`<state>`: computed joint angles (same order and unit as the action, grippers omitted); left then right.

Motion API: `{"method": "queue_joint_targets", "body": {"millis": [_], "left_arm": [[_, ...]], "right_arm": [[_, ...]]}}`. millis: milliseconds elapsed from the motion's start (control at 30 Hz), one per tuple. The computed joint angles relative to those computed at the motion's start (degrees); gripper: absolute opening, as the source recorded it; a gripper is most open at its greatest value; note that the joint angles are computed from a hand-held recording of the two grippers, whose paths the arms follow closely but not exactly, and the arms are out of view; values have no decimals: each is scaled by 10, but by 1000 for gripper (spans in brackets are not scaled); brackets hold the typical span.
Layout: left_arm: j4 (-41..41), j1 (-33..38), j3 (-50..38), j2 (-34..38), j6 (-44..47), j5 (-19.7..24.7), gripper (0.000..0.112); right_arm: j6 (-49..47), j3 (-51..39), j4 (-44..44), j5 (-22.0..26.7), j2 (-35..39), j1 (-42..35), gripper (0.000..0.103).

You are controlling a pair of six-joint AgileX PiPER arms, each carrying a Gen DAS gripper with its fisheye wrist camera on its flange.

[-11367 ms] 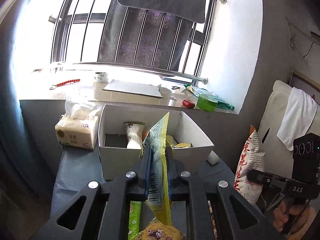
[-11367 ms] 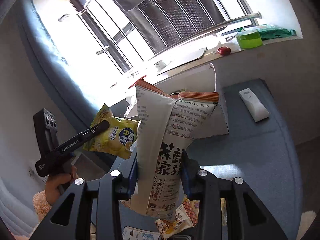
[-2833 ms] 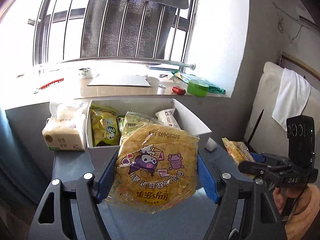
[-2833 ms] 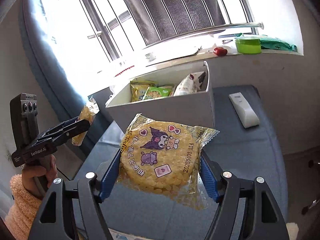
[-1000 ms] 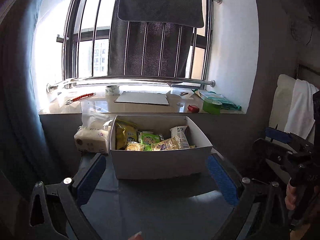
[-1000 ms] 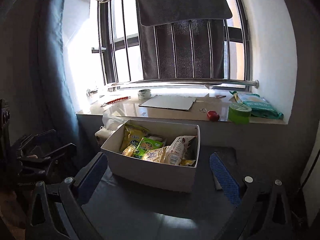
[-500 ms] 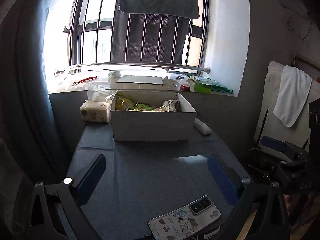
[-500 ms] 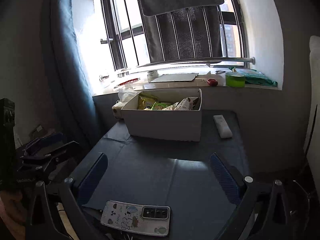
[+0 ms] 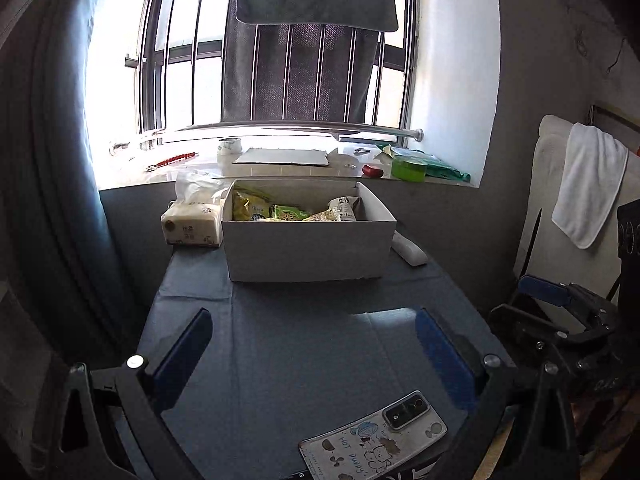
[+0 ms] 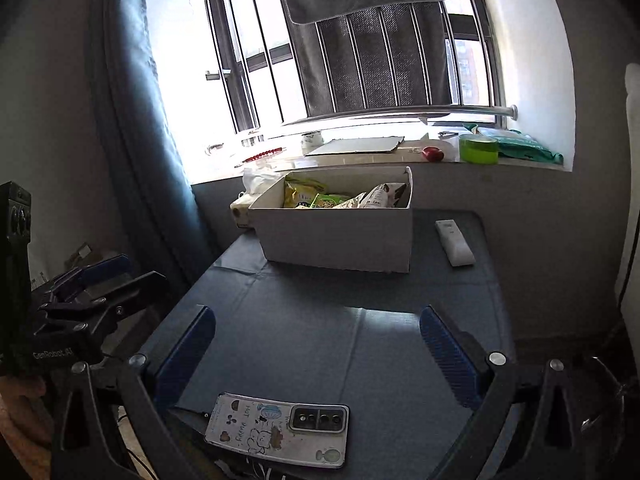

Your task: Organize snacks

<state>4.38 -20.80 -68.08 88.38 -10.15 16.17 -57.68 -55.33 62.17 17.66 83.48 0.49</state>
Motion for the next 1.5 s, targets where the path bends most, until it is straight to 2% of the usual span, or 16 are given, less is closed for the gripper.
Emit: {"method": "queue_joint_targets", "body": {"millis": [200, 500, 667, 933, 1000, 1500], "left_arm": [[44, -8, 2, 0, -38, -3, 103], [2, -5, 4, 0, -2, -9, 103], [36, -9, 2, 3, -34, -5, 103], [32, -12, 3, 3, -30, -4, 103], [5, -10, 4, 1, -3, -6, 103], [44, -16, 2, 5, -39, -1, 103]], "right_arm": [[-9, -1, 12, 8, 1, -4, 103], [-19, 1, 22, 15, -3, -8, 103], [-15, 2, 15, 11, -3, -4, 103], [-19, 4, 18, 13, -4, -7, 103], [-19, 5, 19, 16, -5, -8, 103], [-10, 5, 10, 17, -6, -8, 103]]}}
